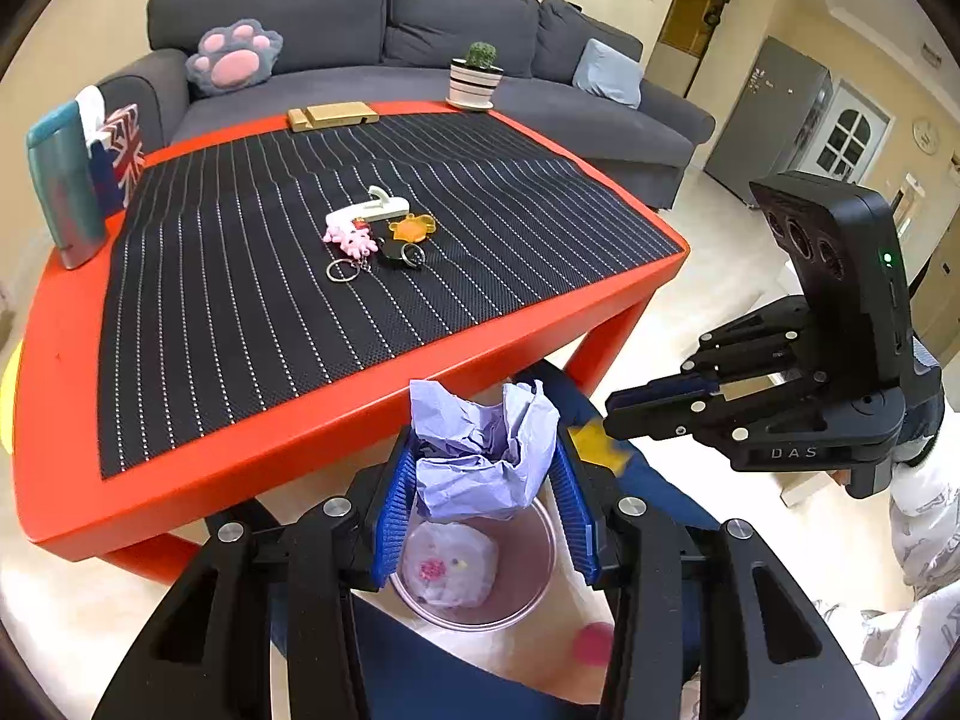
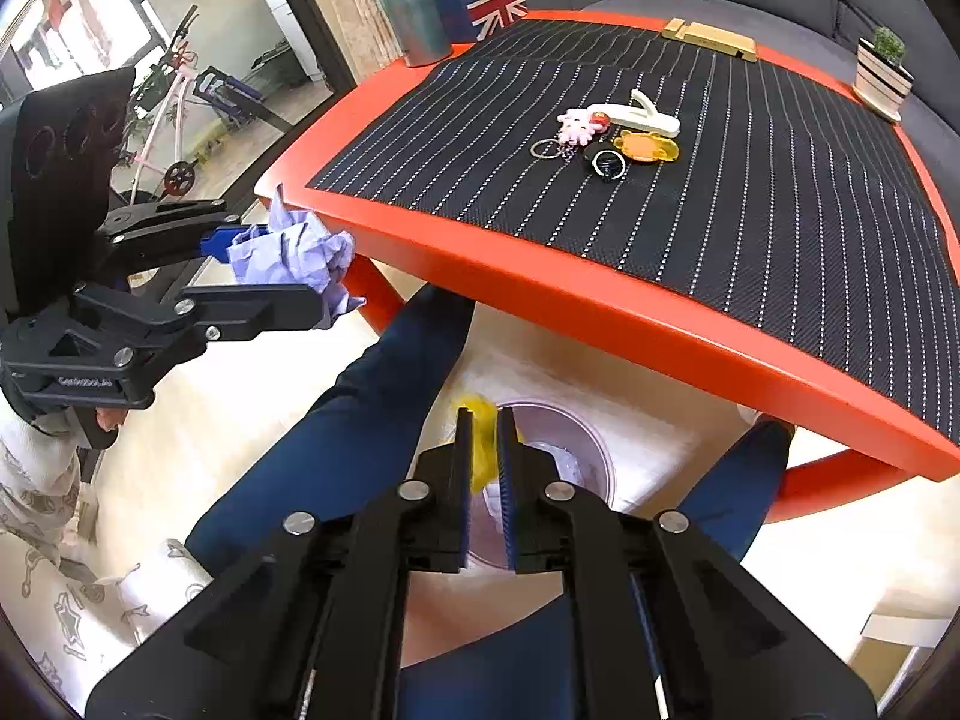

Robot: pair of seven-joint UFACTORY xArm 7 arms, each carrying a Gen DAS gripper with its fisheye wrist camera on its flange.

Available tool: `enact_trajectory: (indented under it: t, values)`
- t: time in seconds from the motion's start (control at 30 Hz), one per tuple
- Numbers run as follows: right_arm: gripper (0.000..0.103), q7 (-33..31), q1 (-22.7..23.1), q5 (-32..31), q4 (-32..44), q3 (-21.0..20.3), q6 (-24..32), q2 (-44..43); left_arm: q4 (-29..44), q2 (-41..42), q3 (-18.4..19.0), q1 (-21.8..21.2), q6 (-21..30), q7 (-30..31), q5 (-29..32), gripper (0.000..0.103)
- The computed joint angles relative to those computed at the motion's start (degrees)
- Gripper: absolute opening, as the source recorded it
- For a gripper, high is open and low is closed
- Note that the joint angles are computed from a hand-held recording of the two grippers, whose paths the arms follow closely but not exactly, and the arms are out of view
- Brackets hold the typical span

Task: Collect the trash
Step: 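Carry the yellow toy to the wastebasket and release it with the right tool, then drop the lavender paper into the wastebasket with the left tool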

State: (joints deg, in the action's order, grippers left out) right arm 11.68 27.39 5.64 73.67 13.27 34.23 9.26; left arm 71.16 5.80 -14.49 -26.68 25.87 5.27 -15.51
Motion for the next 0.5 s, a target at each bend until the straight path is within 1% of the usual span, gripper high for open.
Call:
enact_trajectory:
  t: [0.03, 0.07, 0.13, 0.17, 0.2, 0.37, 0.5]
  values:
    - [0.060, 0.63, 0.08, -0.51, -0.10, -0.21, -0.25, -0.02, 0.00, -0.04, 0.01, -0.04, 0.06, -0.09, 0.14, 0.043]
    - [0.084, 1.18, 0.07, -0.69, -0.40, -0.34, -0.81, -0.14, -0.01, -0.03, 0.02, -0.08, 0.06, -0.17, 0.24, 0.043]
    - [0.086, 1.98, -0.08, -0.69, -1.04, -0.49, -1.96, -0.51, 0.16, 0.10, 0.04, -0.07, 0.13, -0.18, 0.30, 0.043]
    - [0.090, 2.83, 0.02, -1.50, -1.03, -0.68, -1.88, -0.54, 0.21, 0.13, 0.03, -0.05, 0.20, -0.14, 0.23, 0.043]
    - [0.091, 4.01, 0.15, -2.62, -1.15, -0.96, -1.91, -0.69, 0.26, 0.20, 0.02, -0.02, 0.28, -0.04, 0.17, 0.043]
    - [0.092, 4.99, -0.33, -3.09, -1.89, -0.92, -2.08, -1.41, 0.51, 0.52, -0.14, -0.13, 0.83, 0.33, -0.08, 0.043]
    - [0.092, 6.47, -0.30, -4.78, -2.33, -1.10, -2.02, -1.86, 0.57, 0.60, -0.17, -0.27, 1.01, 0.17, 0.07, 0.043]
